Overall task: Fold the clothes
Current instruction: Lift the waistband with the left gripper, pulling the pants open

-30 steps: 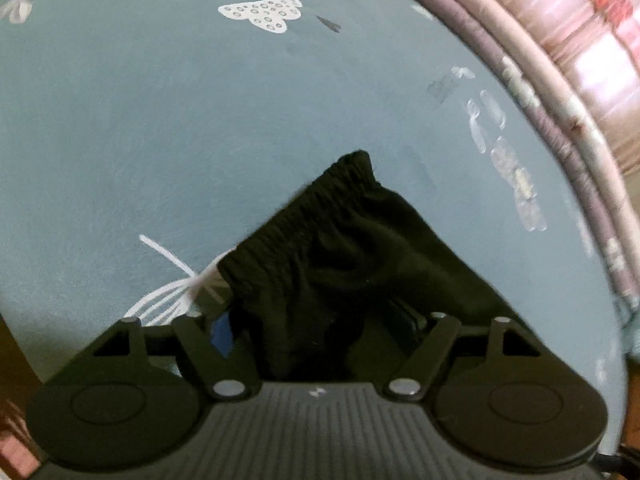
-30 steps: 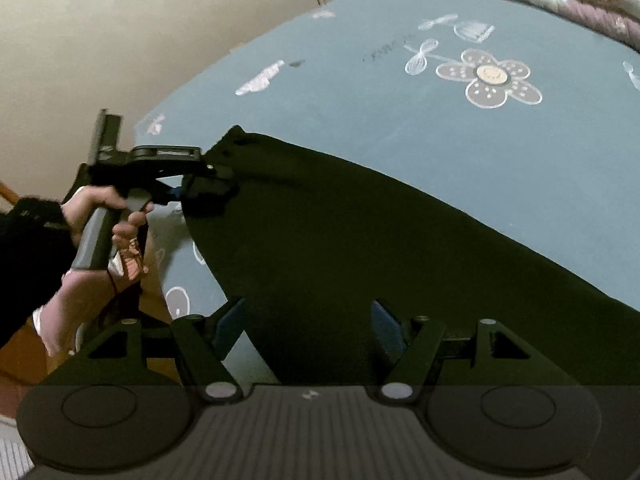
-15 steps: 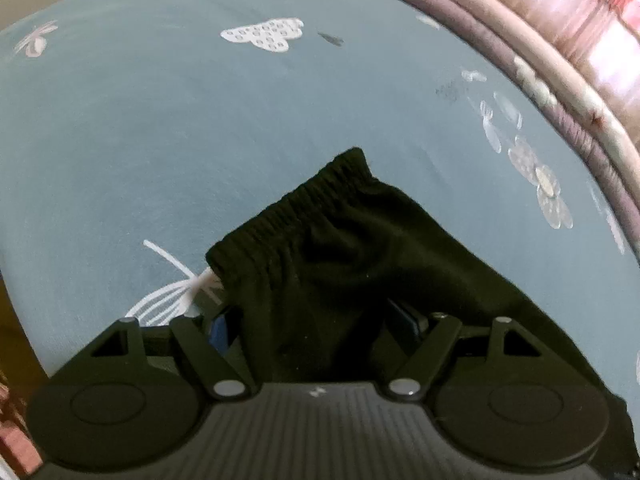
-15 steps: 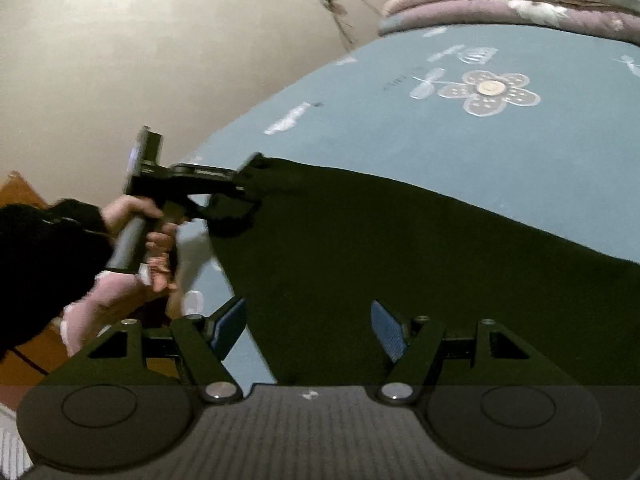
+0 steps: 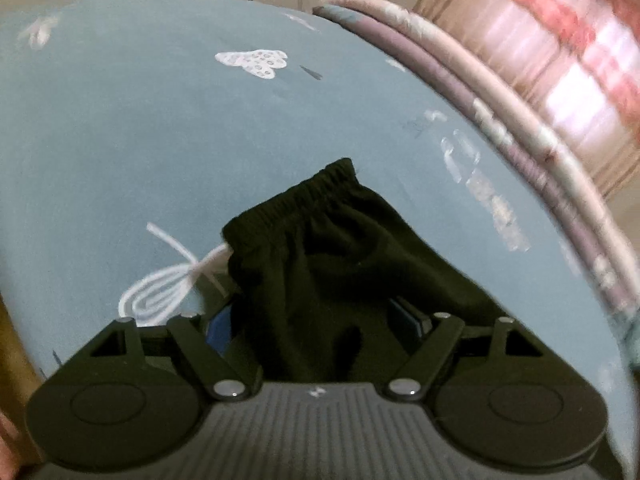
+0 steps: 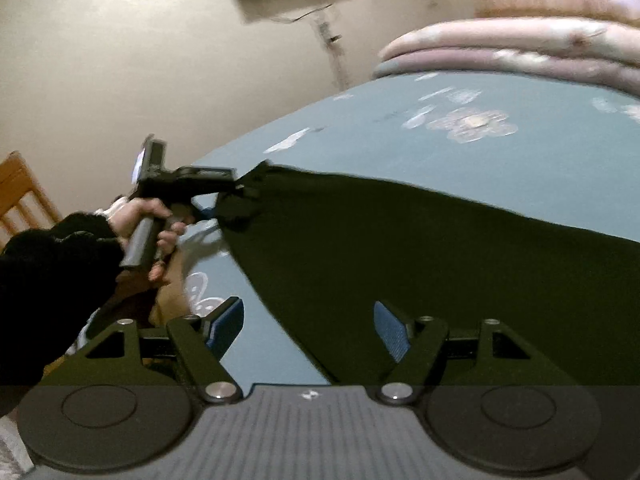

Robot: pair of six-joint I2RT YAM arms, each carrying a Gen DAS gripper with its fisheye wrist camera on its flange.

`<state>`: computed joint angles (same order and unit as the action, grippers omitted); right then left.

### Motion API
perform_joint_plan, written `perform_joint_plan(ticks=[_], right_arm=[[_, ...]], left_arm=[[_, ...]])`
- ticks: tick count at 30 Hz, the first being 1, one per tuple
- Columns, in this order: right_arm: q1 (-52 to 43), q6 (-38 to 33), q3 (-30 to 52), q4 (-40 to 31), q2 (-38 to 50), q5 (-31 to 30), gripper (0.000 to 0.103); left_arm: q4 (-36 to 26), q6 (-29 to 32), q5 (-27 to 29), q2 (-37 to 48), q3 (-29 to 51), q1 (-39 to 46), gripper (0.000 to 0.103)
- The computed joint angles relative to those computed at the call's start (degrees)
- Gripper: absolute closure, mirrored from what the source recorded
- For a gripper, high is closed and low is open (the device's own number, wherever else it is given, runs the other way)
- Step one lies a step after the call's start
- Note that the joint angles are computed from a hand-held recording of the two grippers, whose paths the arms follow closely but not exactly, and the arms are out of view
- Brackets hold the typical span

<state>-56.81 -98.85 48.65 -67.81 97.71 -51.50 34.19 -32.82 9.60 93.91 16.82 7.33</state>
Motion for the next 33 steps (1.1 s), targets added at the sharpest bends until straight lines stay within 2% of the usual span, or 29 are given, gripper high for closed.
perform_joint_plan(ticks=[2,5,7,8,12,16,21,24,30,33], right_arm=[[-3.91,0.04,0.55,-3.86,-2.94,2.53,0.027],[-8.83,-5.24,1.34,-11.39,-7.73,3.78,0.027],[-10.97,-5.94,-0.34,-11.69,-12.94,2.63,0.023],[-10.89,-4.0,-0.96,-11.23,-15.22,2.43,0.023],[-10.01,-0.41,-0.92,-12.12,-18.36,2.72,0.023],[-9.75,-0.11,-2.06,-11.8,-22.11,2.53,0.023],[-8.8,0.78,-3.65,-10.41,-23.09,4.8,0.023],[-7.56,2.36,-5.22,-9.25,-24.48,5.15,0.023],[-7.51,0.22,-5.61,-10.8,-26.71,5.28,0.023],[-7.63,0.17,-4.88,-11.9,-27.63,4.88,0.023]], left_arm=[[4.79,0.02,5.52,1.62,-1.93,3.8,0.024],[8.28,-0.95,12.34,3.9,-2.59,8.67,0.024],[10.61,-1.05,14.93,5.52,-2.92,10.36,0.024],[10.81,-0.32,15.7,5.81,-2.91,10.8,0.024],[10.23,-0.03,20.61,7.36,-1.62,14.06,0.024],[14.39,-0.65,26.76,10.91,-2.25,18.07,0.024],[23.25,-3.74,33.22,18.39,-1.77,21.93,0.024],[23.2,-4.03,34.66,20.18,0.31,21.8,0.024],[25.85,-5.53,35.54,22.14,0.89,21.61,0.023],[16.85,-2.65,35.8,17.47,0.82,21.04,0.023]])
